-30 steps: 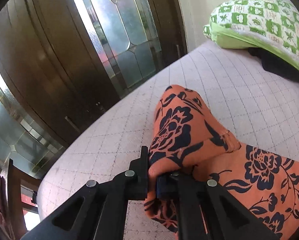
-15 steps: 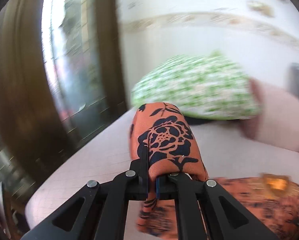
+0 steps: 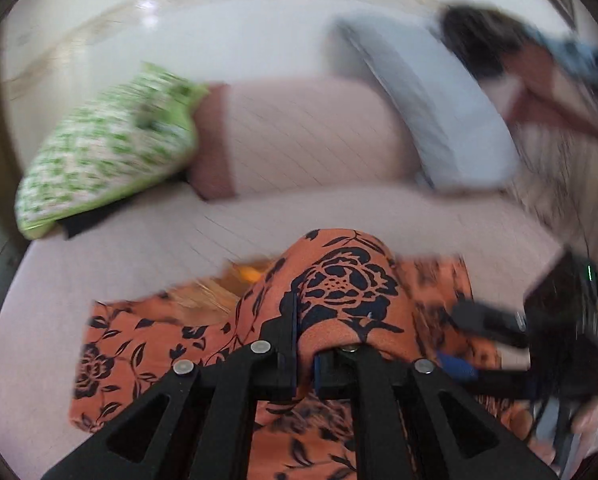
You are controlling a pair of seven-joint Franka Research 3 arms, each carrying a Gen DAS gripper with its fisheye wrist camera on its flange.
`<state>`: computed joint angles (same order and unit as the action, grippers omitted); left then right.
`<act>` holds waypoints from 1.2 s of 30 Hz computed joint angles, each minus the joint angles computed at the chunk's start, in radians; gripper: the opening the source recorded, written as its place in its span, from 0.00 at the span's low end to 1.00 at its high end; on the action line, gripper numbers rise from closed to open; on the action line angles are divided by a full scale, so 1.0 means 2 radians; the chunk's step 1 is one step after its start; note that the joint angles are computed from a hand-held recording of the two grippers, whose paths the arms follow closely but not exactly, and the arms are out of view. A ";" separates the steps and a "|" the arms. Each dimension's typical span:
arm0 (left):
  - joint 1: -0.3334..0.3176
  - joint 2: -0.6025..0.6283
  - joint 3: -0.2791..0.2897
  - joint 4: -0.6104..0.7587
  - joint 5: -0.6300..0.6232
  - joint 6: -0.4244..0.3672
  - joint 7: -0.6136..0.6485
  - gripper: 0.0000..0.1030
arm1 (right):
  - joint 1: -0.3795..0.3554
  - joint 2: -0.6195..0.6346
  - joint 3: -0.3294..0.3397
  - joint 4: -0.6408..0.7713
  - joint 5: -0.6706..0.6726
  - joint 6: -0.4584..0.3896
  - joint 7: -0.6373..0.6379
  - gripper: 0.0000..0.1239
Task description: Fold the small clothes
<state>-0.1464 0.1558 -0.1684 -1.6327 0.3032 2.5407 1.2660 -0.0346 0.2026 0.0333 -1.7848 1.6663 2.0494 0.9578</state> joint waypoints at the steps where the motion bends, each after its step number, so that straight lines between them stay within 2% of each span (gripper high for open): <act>1: -0.002 0.021 -0.006 0.024 -0.011 -0.039 0.020 0.09 | 0.000 0.009 -0.002 0.005 -0.010 0.002 0.023 0.66; 3: -0.003 0.056 -0.010 0.070 -0.034 -0.117 0.045 0.16 | 0.001 0.012 -0.003 0.007 -0.035 0.027 0.052 0.67; 4: -0.003 0.060 -0.010 0.077 -0.045 -0.142 0.046 0.19 | 0.004 0.012 -0.004 0.006 -0.051 0.045 0.066 0.67; 5: 0.001 0.057 -0.009 0.075 -0.056 -0.148 0.044 0.24 | 0.004 0.013 -0.005 0.007 -0.063 0.053 0.077 0.67; 7: 0.010 0.043 -0.007 0.064 -0.075 -0.137 0.044 0.38 | 0.001 0.017 -0.003 0.010 -0.066 0.056 0.087 0.67; 9: 0.017 0.017 -0.006 0.038 -0.086 -0.112 0.054 0.58 | -0.001 0.020 0.000 0.013 -0.070 0.055 0.094 0.67; 11: 0.020 -0.002 -0.005 0.019 -0.084 -0.090 0.070 0.66 | 0.002 0.025 0.002 0.021 -0.094 0.057 0.105 0.67; 14: 0.021 -0.006 0.001 0.016 -0.064 -0.082 0.086 0.68 | 0.012 0.030 0.003 0.031 -0.165 0.066 0.131 0.67; 16: 0.020 -0.003 0.012 0.019 -0.024 -0.090 0.061 0.68 | 0.018 0.025 0.006 0.029 -0.187 0.082 0.127 0.65; 17: 0.021 -0.006 0.016 0.017 -0.013 -0.096 0.047 0.68 | 0.018 0.029 0.008 0.033 -0.190 0.083 0.126 0.58; 18: 0.024 -0.001 0.020 0.022 -0.003 -0.106 0.031 0.67 | 0.017 0.030 0.010 0.035 -0.186 0.084 0.120 0.41; 20: 0.032 0.005 0.029 0.027 0.009 -0.124 -0.002 0.67 | 0.020 0.027 0.012 0.036 -0.192 0.093 0.101 0.12; 23: 0.043 0.016 0.042 0.032 0.035 -0.161 -0.064 0.67 | 0.043 0.005 0.007 0.029 -0.257 0.183 0.090 0.08; 26: 0.056 0.018 0.047 0.023 0.041 -0.180 -0.096 0.67 | 0.041 -0.013 0.006 0.022 -0.235 0.245 0.058 0.08; 28: 0.060 0.021 0.045 0.016 0.049 -0.184 -0.103 0.67 | 0.049 -0.016 -0.001 0.019 -0.273 0.298 0.071 0.08; 29: 0.060 0.022 0.044 0.013 0.053 -0.186 -0.101 0.67 | 0.052 -0.012 -0.006 0.020 -0.307 0.314 0.099 0.08; 31: 0.057 0.030 0.040 0.012 0.064 -0.197 -0.086 0.68 | 0.056 0.002 -0.018 0.025 -0.383 0.321 0.172 0.11; 34: 0.052 0.022 0.041 -0.009 0.098 -0.180 -0.088 0.70 | 0.045 0.024 -0.020 0.050 -0.438 0.275 0.229 0.14; 36: 0.054 0.016 0.041 -0.016 0.101 -0.175 -0.090 0.70 | 0.040 0.019 -0.014 0.048 -0.448 0.287 0.229 0.19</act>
<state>-0.0388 0.1874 -0.0870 -1.6647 0.5054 2.1901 1.0853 0.0454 0.2403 0.0050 -1.6896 0.7700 2.6234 1.4160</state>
